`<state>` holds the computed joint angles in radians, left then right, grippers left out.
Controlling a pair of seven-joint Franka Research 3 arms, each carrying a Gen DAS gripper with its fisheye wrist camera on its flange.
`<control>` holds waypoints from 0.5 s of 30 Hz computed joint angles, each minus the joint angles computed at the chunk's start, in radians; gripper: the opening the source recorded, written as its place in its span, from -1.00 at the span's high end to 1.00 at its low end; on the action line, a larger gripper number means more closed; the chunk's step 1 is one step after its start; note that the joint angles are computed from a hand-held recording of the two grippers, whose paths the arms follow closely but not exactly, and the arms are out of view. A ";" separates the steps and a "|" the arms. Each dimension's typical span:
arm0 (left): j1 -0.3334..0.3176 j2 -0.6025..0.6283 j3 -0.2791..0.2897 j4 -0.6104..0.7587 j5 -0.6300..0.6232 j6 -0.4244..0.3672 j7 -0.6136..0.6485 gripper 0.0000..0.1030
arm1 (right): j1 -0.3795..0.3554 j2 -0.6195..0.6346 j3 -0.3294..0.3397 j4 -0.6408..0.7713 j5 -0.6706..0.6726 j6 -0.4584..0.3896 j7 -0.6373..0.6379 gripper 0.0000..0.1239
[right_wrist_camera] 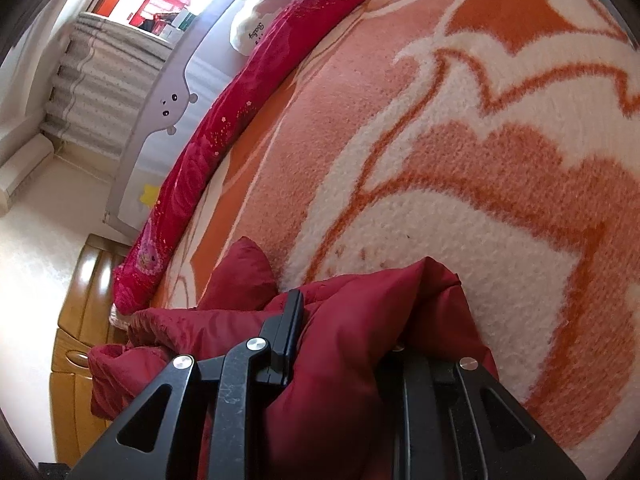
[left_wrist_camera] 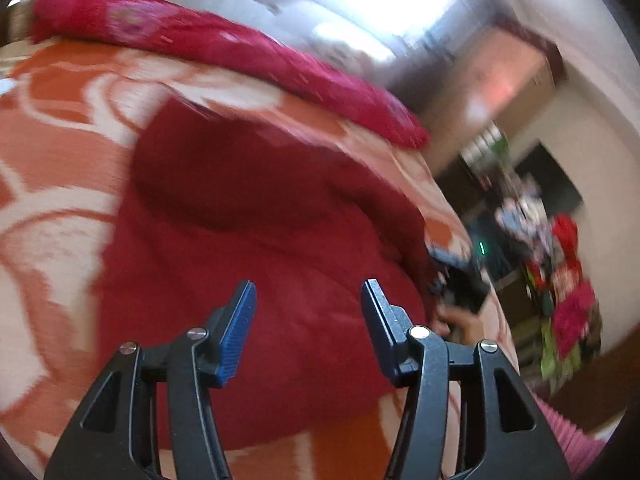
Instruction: Fold large clothes
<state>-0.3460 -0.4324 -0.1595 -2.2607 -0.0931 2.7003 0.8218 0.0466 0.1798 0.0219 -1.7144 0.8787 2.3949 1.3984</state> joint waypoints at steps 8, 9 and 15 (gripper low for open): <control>0.033 0.331 -0.104 0.328 0.170 -0.302 -0.081 -0.03 | -0.016 0.009 -0.004 0.062 -0.020 -0.087 -0.008 0.53; 0.034 0.345 -0.100 0.334 0.158 -0.308 -0.078 -0.03 | -0.027 0.003 -0.005 0.072 0.003 -0.114 -0.015 0.46; 0.046 0.374 -0.091 0.349 0.144 -0.312 -0.074 -0.03 | -0.075 -0.058 -0.023 0.074 0.159 -0.215 -0.088 0.24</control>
